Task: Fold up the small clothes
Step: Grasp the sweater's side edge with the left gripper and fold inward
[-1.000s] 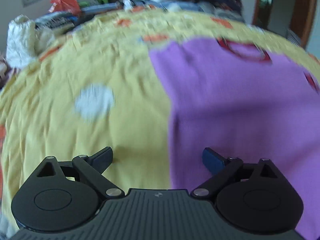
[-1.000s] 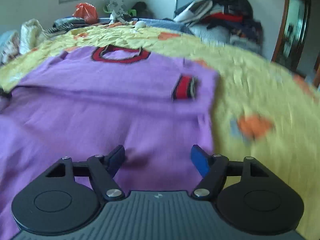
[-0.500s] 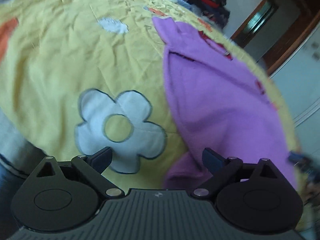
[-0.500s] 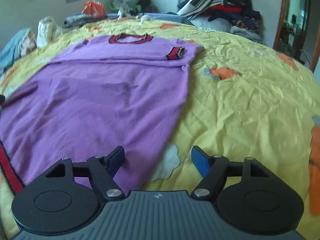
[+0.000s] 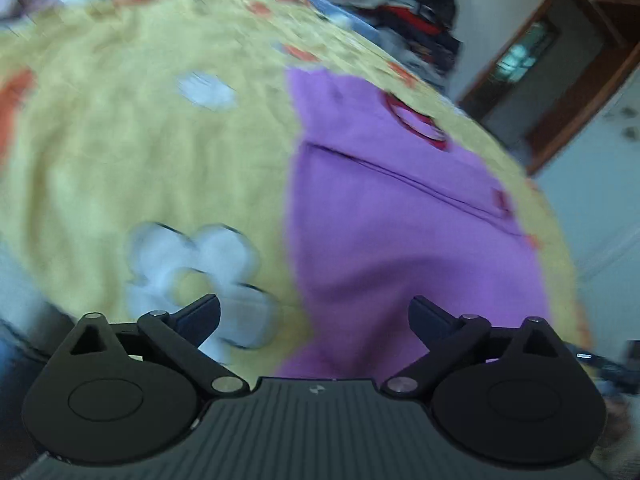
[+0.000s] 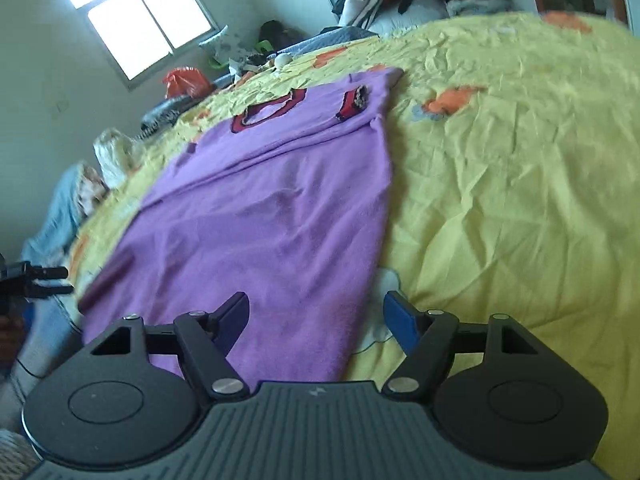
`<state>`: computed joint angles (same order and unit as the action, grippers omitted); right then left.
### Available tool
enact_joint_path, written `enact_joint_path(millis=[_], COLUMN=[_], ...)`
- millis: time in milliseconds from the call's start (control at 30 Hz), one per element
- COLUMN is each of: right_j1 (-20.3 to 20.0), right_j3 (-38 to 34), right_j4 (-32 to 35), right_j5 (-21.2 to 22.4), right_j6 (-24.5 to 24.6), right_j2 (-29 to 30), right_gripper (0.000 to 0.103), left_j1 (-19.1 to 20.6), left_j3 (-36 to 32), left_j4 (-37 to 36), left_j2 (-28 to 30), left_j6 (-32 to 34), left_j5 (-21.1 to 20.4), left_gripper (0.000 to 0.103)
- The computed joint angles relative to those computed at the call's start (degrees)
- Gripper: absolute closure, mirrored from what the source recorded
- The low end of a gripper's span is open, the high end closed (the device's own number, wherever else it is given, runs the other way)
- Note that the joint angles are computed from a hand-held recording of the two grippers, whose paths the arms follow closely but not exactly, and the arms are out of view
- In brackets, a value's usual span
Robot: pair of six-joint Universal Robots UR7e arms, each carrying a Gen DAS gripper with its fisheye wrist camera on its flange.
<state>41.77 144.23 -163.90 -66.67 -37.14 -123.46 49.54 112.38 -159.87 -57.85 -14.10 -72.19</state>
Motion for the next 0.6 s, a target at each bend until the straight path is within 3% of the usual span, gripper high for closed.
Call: enact_joint_path(millis=[133, 233, 300, 400, 433, 467, 500, 533, 567, 600], right_j1=[-2.8, -3.7, -4.2, -4.4, -3.5, -2.7, -2.1, -1.9, -1.1, 0.1], right_j3=[-0.9, -2.6, -4.7, -9.6, -10.6, -11.6, -12.2, -12.3, -12.2, -11.3], right_j4=[4.4, 5.1, 2.7, 4.8, 4.9, 6.7, 8.8, 10.5, 11.8, 10.6], right_j5=[5.8, 8.0, 9.7, 12.8, 11.8, 11.1, 10.9, 11.2, 10.2, 7.7], right_j6=[0.9, 3.2, 6.5, 10.1, 11.1, 10.9, 9.9, 8.8, 7.8, 7.0], right_j2=[-0.1, 1.5, 4.6, 9.7, 11.1, 12.0, 12.7, 12.9, 12.9, 12.7], right_gripper=[0.029, 0.036, 0.037, 0.047, 0.061, 0.074, 0.077, 0.082, 0.098, 0.099], left_j1=[1.9, 3.7, 4.6, 6.2, 6.7, 6.8, 6.9, 7.3, 8.0, 8.1], left_j3=[-2.7, -4.5, -6.1, -7.8, -8.3, -8.4, -8.4, -9.0, -9.3, -8.9], left_j4=[1.1, 0.8, 1.7, 1.4, 1.7, 1.9, 2.3, 4.4, 5.7, 5.3], left_j2=[3.5, 4.6, 5.9, 7.1, 7.4, 7.4, 7.5, 7.7, 7.8, 7.9], left_j6=[0.1, -0.8, -1.2, -2.5, -3.0, -3.1, -3.2, -3.8, -4.1, -3.9], left_j5=[-3.5, -10.2, -12.3, -15.7, -16.8, -16.9, -16.5, -17.2, -18.6, -19.0], left_gripper=[0.005, 0.017, 0.019, 0.018, 0.020, 0.033, 0.064, 0.073, 0.091, 0.097])
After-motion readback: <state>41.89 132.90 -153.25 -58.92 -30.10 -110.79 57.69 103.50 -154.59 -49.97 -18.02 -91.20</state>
